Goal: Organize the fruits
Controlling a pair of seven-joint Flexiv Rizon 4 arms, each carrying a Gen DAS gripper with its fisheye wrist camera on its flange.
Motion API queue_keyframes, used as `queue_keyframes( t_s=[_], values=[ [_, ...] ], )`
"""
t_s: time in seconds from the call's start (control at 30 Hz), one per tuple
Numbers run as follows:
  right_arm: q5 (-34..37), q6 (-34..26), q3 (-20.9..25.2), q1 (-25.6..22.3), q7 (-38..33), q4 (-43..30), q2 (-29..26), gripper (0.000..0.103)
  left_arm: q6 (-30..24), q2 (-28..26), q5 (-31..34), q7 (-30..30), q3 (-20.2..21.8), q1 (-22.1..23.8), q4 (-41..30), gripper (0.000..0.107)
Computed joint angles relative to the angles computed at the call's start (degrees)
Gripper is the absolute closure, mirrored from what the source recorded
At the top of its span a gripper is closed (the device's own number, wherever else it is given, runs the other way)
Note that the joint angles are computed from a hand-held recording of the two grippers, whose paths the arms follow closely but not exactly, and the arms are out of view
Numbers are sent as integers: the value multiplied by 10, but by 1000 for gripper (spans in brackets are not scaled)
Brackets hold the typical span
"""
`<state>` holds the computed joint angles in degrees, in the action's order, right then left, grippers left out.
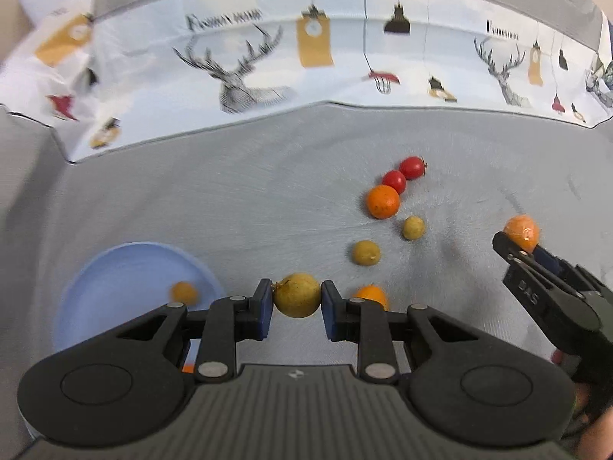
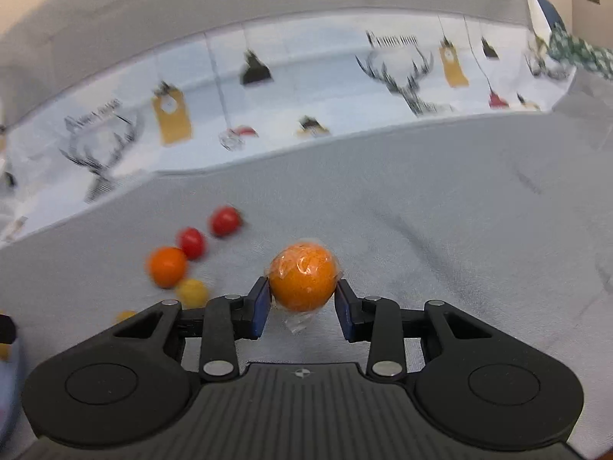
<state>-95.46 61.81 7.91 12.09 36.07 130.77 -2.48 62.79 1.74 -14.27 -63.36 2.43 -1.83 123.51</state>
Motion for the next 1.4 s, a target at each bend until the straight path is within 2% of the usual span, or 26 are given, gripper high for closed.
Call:
queue_keyframes(
  t_s=[0.17,0.3,0.43,0.63,0.87,1.03,1.4],
  values=[
    [18,27,36,27,-15,20,78,65,-25,97,-23,43,34,3,46,77],
    [39,56,62,58,-16,23,114,65,-49,169,-18,61,59,17,77,77],
    [88,51,95,95,-31,17,130,65,-77,237,-17,80,87,36,106,77],
    [139,31,129,140,-91,-11,127,65,-113,319,-9,100,124,77,138,77],
    [193,-24,152,184,-148,-44,109,65,-156,346,-36,129,155,103,137,77],
    [205,-60,159,204,-162,-54,108,65,-174,355,-51,143,162,116,137,77],
    [221,-72,158,221,-180,-60,103,65,-182,356,-64,146,160,130,136,77]
  ],
)
